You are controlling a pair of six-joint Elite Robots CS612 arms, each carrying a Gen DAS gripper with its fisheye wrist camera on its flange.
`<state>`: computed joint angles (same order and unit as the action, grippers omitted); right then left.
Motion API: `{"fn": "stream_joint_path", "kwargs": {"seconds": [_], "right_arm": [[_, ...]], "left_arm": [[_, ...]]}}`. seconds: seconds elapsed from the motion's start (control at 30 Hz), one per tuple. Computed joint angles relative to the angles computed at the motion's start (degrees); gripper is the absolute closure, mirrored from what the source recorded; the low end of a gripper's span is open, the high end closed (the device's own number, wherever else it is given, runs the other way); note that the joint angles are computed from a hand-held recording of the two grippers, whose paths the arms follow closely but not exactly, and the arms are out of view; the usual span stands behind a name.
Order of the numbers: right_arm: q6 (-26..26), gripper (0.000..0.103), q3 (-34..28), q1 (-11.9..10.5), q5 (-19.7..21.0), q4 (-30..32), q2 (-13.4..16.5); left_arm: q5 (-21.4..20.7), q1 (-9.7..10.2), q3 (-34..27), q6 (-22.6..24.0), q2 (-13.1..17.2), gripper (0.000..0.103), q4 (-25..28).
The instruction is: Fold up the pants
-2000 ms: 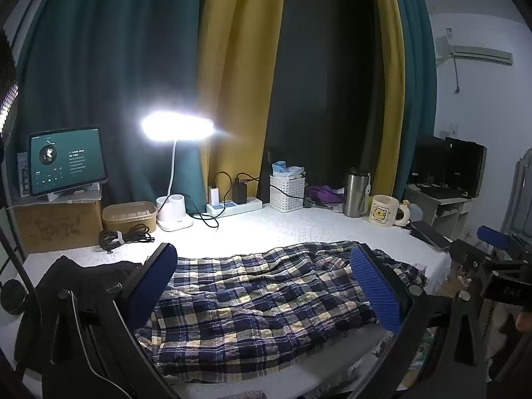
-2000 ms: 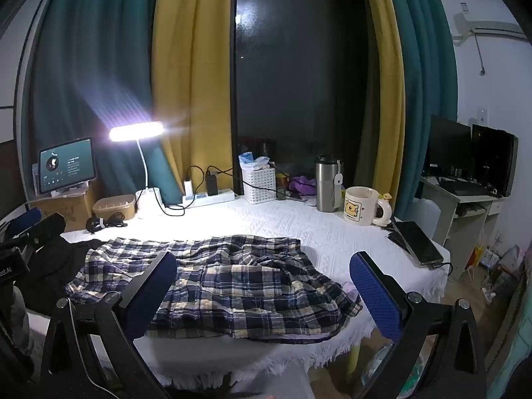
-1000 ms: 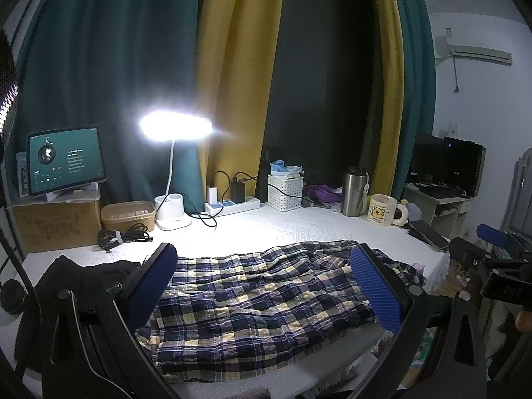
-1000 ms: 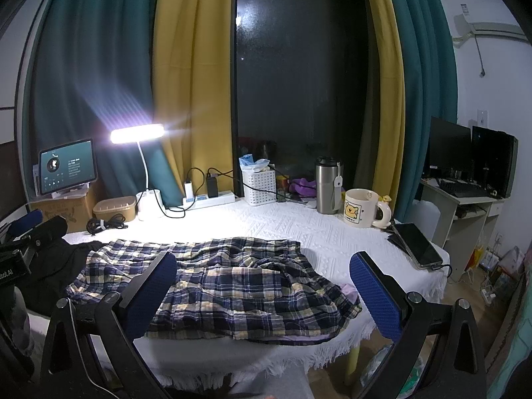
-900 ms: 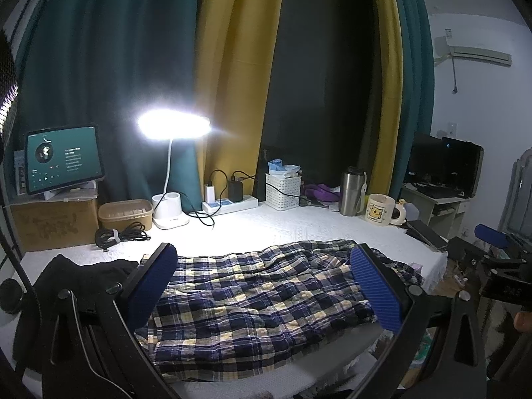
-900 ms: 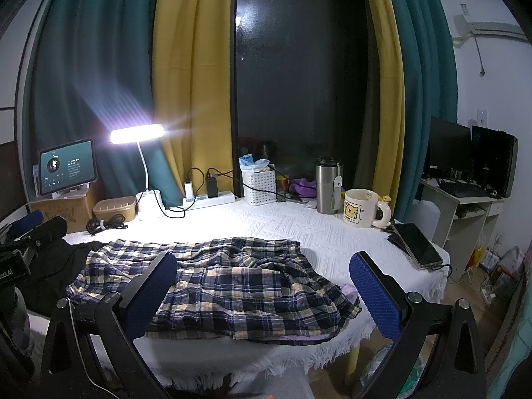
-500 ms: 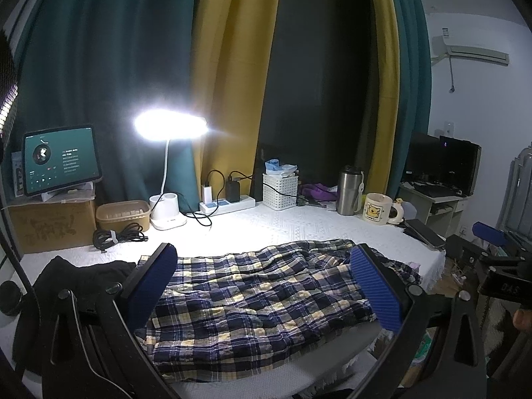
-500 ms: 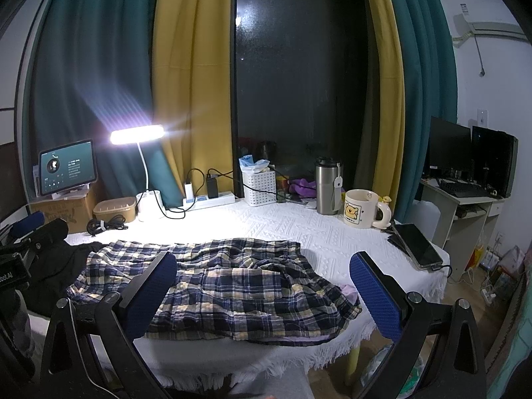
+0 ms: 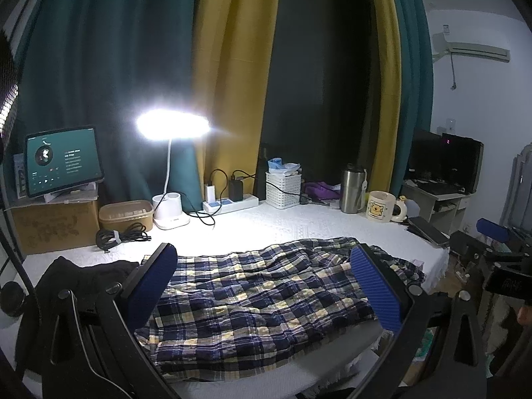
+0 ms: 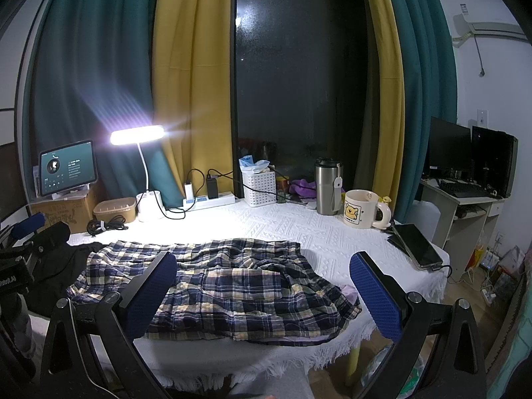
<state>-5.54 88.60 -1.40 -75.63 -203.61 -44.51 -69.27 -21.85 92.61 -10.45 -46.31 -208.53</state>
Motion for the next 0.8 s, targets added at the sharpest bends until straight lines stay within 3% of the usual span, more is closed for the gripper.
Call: {"fn": "stream_joint_path", "kwargs": {"seconds": [0.8], "right_arm": [[0.0,0.000,-0.1,0.1,-0.1,-0.2,0.1]], "left_arm": [[0.8,0.03,0.2,-0.1,0.1,0.000,-0.4]]}}
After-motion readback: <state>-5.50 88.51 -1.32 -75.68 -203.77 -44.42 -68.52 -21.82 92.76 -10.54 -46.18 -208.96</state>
